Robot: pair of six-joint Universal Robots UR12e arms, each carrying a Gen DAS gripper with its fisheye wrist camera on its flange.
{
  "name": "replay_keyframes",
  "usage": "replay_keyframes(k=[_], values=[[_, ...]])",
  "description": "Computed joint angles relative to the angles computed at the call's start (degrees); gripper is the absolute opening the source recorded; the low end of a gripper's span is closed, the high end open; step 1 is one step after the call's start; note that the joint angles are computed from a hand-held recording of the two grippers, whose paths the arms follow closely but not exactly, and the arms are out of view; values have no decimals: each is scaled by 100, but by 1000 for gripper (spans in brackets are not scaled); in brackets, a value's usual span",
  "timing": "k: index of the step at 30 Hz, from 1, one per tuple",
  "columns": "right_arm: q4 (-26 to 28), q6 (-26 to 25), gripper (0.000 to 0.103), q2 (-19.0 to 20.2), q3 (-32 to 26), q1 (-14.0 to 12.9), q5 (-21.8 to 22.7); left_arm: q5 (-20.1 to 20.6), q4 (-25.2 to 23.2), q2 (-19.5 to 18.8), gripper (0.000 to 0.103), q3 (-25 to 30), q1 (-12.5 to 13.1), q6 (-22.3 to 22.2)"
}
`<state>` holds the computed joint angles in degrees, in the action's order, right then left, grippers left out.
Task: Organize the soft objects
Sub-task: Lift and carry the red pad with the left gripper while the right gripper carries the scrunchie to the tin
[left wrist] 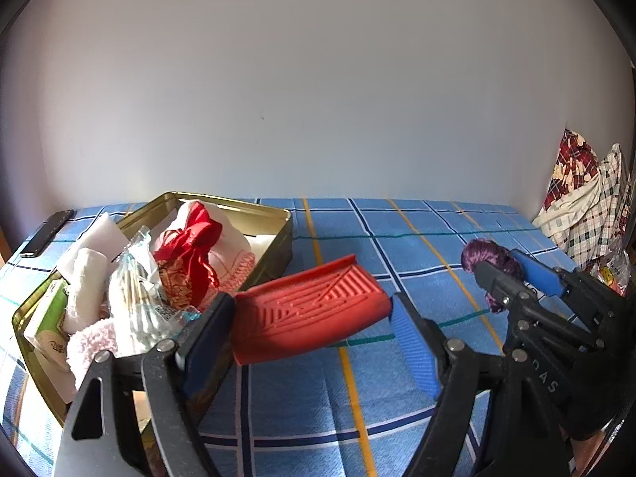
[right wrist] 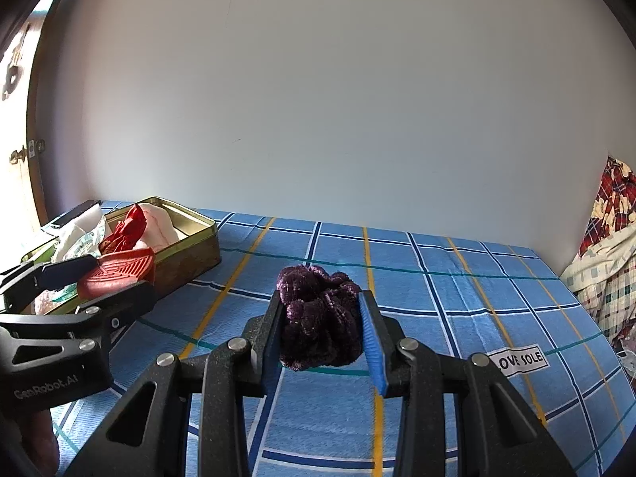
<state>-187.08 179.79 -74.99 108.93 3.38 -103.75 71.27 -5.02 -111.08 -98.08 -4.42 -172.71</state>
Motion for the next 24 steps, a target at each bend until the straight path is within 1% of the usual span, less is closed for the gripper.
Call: replay_keyframes(k=[6, 11, 16, 24], values=[[34, -35, 39, 16, -31, 30, -4, -57, 17, 11, 80, -9, 40, -17], [102, -37, 39, 38, -78, 76, -25, -133, 111, 45, 80, -50, 90, -10], [105, -44, 39, 70, -122, 116, 9, -125, 200, 70, 80, -84, 130, -6], [107, -189, 39, 126, -245, 181, 47, -240, 304, 149, 80, -146, 247, -26]])
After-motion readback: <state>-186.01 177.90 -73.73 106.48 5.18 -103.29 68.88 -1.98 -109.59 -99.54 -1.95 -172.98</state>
